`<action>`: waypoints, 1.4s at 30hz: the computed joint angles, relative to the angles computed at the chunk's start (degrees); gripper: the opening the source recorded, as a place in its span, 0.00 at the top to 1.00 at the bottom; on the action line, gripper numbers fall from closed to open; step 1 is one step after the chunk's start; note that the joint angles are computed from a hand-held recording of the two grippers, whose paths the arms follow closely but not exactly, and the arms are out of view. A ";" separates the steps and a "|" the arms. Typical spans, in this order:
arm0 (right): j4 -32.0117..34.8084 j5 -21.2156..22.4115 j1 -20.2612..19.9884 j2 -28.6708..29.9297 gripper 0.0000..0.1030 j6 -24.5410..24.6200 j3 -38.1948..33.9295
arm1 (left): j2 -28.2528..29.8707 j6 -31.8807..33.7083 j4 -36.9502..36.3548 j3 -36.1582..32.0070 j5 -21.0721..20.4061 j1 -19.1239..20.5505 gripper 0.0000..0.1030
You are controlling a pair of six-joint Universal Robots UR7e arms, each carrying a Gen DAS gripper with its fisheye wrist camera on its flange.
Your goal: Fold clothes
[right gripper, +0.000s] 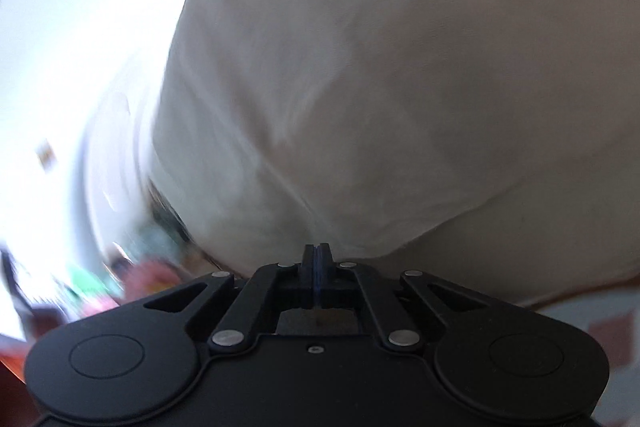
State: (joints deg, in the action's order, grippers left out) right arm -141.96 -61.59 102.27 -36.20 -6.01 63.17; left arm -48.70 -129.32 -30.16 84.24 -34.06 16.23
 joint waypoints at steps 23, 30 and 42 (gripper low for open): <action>15.79 -0.94 2.78 -0.50 0.25 -23.41 1.93 | -1.69 -38.06 17.02 -3.74 -18.49 8.78 0.21; 1.70 -0.25 0.81 -4.07 0.24 -20.30 7.04 | -4.93 -45.22 11.57 -2.47 -25.28 5.12 0.20; 27.33 3.73 -7.85 -25.67 0.24 -53.25 18.42 | 9.51 -34.50 3.32 -15.39 -19.36 5.50 0.03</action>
